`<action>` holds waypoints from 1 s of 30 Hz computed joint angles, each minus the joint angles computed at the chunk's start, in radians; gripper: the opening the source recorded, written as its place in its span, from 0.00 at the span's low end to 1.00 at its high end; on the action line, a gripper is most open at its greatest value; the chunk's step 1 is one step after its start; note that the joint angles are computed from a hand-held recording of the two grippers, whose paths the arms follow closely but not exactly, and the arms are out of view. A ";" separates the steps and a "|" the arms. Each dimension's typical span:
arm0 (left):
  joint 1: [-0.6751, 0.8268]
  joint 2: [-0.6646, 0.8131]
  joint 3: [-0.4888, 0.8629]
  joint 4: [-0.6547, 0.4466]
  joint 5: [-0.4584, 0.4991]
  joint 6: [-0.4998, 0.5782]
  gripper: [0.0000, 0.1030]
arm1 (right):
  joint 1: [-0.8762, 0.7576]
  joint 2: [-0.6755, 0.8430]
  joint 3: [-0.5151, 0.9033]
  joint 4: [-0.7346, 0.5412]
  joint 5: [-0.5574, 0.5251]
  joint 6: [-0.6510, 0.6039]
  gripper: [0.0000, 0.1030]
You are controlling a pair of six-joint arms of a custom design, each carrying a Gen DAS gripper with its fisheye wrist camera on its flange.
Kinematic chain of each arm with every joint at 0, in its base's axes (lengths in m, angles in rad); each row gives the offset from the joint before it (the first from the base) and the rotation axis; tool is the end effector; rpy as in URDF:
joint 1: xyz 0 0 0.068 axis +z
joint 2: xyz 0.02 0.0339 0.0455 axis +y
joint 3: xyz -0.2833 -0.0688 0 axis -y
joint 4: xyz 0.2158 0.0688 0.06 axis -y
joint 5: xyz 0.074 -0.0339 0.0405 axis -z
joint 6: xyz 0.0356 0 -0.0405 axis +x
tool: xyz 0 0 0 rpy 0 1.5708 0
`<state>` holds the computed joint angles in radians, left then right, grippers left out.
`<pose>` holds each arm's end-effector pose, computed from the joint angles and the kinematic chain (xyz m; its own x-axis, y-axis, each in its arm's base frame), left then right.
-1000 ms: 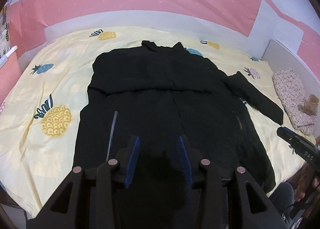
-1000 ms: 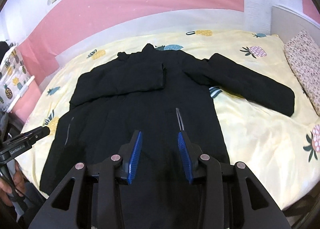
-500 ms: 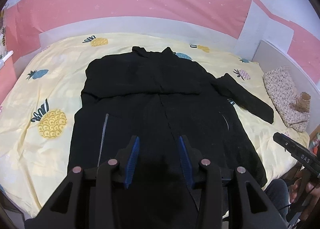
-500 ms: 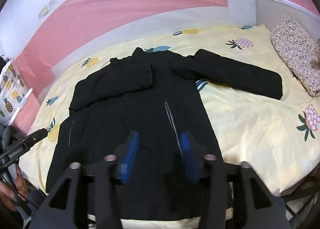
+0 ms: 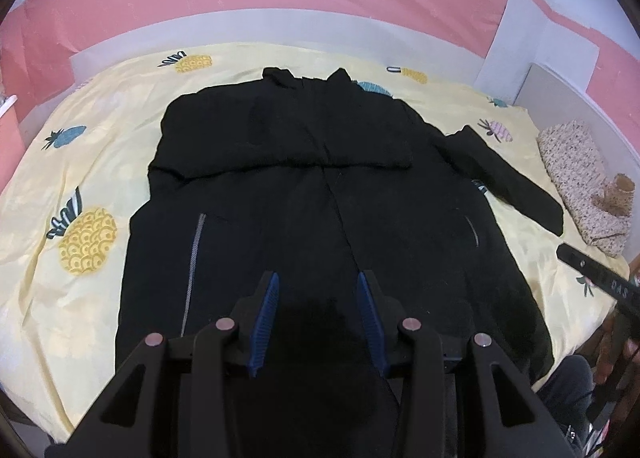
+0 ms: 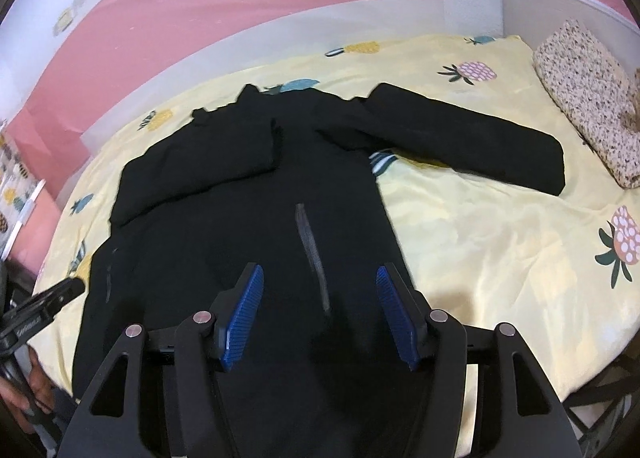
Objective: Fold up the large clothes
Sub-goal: 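Grasp the other black sleeve with the right gripper and lift it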
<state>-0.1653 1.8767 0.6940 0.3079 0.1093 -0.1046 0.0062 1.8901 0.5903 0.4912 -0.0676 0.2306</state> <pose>0.3078 -0.0553 0.1227 -0.7771 0.0244 -0.6289 0.1522 0.9769 -0.1502 0.3001 0.0043 0.1114 -0.7162 0.2236 -0.6611 0.1139 0.9720 0.2054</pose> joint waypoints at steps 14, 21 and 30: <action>-0.008 0.292 0.326 -0.089 -0.025 0.038 0.42 | -0.270 0.414 0.461 -0.180 -0.050 -0.030 0.58; -0.007 0.406 0.468 -0.134 -0.035 0.048 0.42 | -0.394 0.571 0.694 -0.293 -0.094 0.038 0.58; -0.007 0.487 0.555 -0.174 -0.038 0.053 0.42 | -0.506 0.670 0.853 -0.293 -0.212 0.206 0.61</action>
<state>-0.1727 2.3641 1.2489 0.1344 0.0709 -0.0513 -0.5003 2.5602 1.4432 0.1985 -0.2792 0.4364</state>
